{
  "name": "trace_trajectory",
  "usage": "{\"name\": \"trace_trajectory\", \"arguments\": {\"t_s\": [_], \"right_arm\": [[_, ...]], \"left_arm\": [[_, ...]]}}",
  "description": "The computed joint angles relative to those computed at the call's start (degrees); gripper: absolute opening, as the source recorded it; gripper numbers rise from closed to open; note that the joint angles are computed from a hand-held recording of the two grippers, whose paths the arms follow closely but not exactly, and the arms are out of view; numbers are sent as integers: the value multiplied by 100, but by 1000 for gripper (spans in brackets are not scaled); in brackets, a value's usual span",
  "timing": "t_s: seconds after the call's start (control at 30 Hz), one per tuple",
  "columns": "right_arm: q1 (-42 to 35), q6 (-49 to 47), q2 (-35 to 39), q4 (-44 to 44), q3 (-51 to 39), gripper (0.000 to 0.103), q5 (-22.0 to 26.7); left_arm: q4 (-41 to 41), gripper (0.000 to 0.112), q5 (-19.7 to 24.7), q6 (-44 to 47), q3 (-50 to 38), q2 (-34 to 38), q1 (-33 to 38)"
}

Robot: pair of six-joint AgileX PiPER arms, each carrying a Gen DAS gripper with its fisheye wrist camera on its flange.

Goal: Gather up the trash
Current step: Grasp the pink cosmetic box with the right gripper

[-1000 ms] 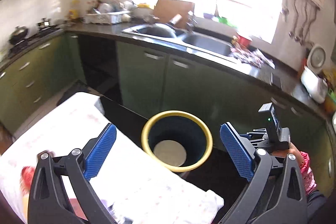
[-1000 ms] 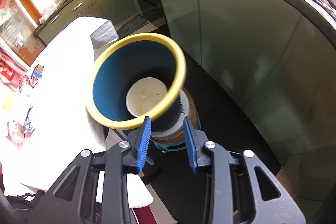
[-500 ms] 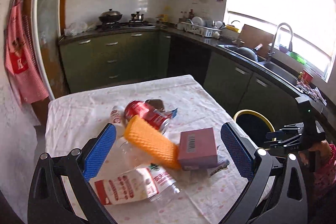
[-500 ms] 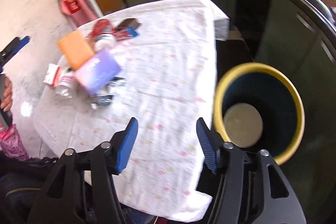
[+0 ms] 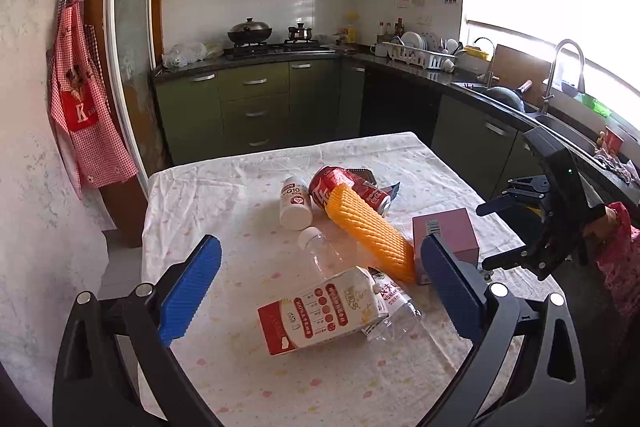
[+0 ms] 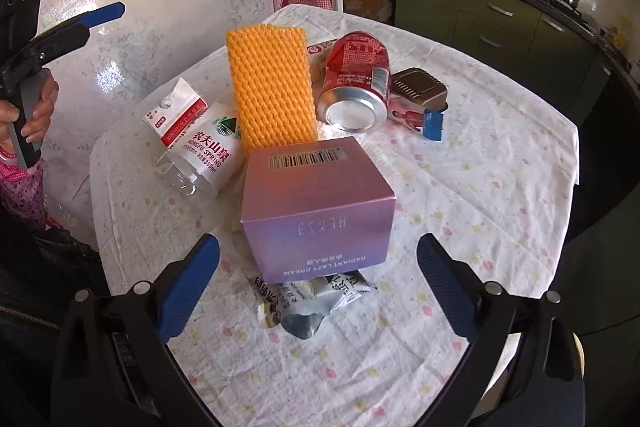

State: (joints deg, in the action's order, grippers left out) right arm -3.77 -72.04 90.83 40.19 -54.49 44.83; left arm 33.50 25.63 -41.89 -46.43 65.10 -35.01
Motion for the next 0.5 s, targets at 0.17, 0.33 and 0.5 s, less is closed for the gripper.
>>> {"name": "trace_trajectory", "arguments": {"t_s": [0.17,0.33,0.5], "right_arm": [[237,196,520,-212,-459,94,113],[404,209,648,-256,-542,94,102],[460,273,686,-301,-530,75,22]], "left_arm": [[-643,98,-200,570,27,71,311],[-851,98,-354,752,57,238,433],[-914,98,-456,780,94,342,474]]}}
